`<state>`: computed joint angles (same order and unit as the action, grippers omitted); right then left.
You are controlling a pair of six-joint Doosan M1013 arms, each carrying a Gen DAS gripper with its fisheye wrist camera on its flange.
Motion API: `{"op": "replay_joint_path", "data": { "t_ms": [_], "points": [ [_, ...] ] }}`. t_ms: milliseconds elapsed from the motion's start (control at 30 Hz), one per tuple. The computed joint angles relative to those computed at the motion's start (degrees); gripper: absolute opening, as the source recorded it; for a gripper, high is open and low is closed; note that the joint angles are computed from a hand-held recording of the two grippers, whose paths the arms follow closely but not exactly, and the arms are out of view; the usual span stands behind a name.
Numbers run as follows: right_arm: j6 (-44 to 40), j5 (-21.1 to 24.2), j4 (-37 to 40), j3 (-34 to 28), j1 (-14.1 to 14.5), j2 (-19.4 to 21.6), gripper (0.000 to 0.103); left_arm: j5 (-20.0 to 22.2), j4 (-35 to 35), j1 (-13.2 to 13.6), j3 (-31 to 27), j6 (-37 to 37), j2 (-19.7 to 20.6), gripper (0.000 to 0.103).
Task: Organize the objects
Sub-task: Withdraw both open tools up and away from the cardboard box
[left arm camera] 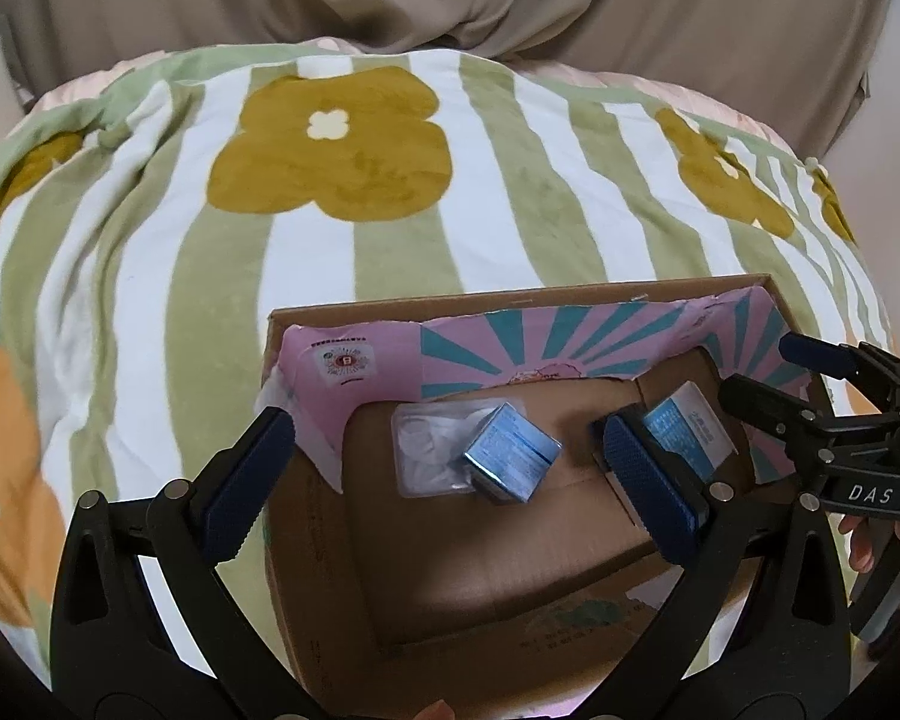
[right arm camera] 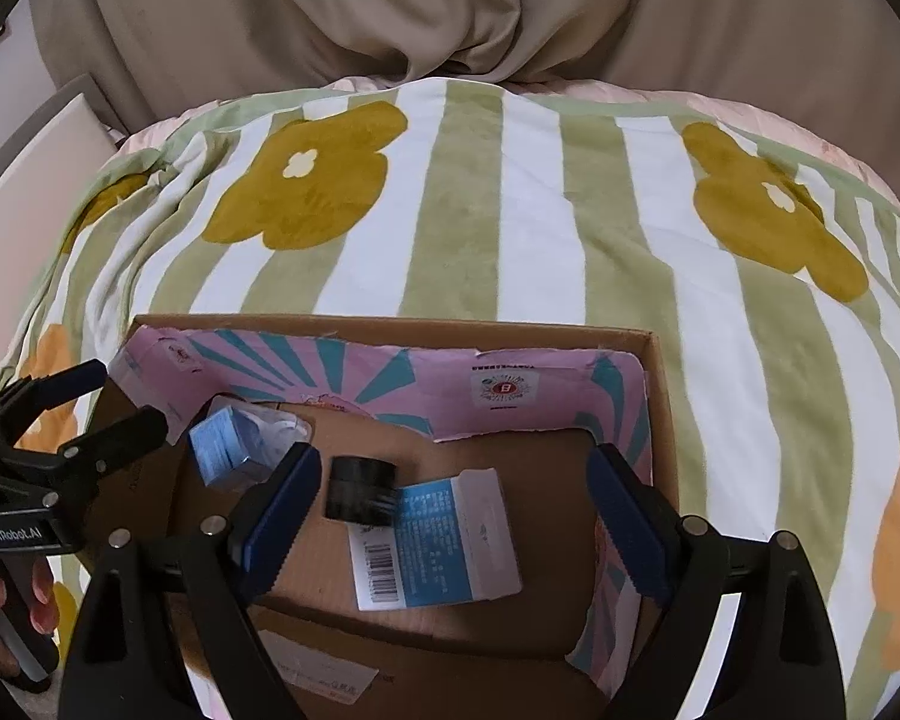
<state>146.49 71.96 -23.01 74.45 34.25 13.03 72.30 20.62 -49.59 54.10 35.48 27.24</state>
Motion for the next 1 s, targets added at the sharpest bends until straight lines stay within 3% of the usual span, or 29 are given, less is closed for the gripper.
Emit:
{"op": "replay_joint_path", "data": {
  "t_ms": [333, 633, 1000],
  "points": [
    [0.8, 1.8, -2.6, -1.3, 2.2, -0.7, 0.088, 1.7, 3.1, -2.1, -0.7, -1.4, -1.5, 0.103],
    [3.0, 5.2, -6.3, -3.4, 5.5, -1.6, 0.088, 3.4, 8.6, -5.7, -1.8, -3.1, -3.5, 0.103],
    [7.9, 11.7, -15.9, -5.4, 13.7, -3.2, 0.088, 4.2, 18.4, -13.0, 1.1, -9.4, -8.5, 0.103]
  ]
}}
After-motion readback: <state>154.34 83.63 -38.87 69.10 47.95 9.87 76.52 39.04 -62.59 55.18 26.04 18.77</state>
